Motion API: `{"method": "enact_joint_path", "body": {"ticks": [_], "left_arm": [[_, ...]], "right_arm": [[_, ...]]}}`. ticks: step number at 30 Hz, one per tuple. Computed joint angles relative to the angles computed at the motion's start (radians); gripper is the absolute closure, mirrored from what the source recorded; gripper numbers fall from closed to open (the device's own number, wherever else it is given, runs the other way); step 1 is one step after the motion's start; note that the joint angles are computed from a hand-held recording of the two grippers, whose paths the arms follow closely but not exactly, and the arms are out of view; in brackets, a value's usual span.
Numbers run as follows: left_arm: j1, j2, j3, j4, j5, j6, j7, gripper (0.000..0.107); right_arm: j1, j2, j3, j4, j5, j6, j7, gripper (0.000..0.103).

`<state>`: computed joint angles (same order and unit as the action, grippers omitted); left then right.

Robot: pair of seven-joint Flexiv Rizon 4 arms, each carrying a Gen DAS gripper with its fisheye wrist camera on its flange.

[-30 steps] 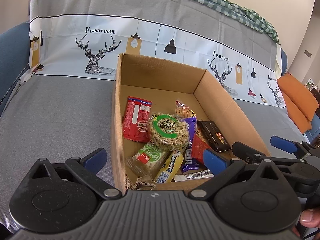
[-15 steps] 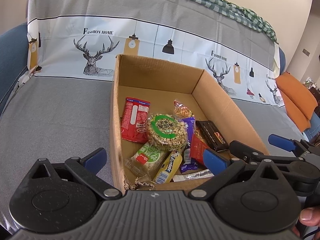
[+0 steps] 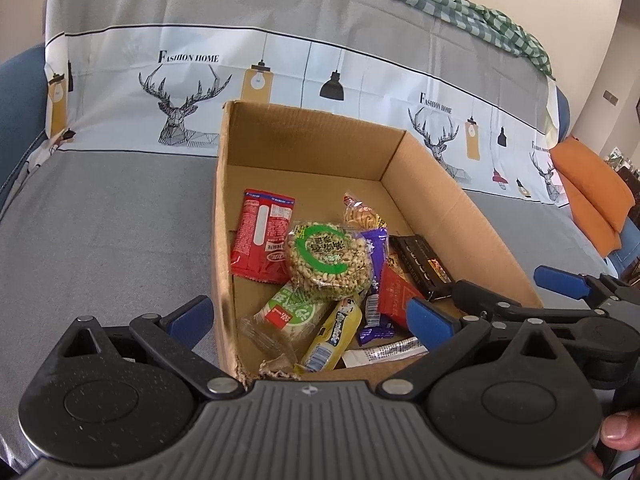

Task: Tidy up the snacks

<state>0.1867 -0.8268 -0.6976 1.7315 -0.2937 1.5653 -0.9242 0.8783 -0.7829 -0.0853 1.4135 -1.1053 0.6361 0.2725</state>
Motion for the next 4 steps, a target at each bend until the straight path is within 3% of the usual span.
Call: {"method": "enact_joint_path", "body": {"ticks": [4], "left_arm": [[0.012, -0.012, -0.022, -0.002, 0.016, 0.017, 0.013, 0.004]], "right_arm": [[-0.006, 0.015, -0.005, 0.022, -0.018, 0.023, 0.026, 0.001]]}}
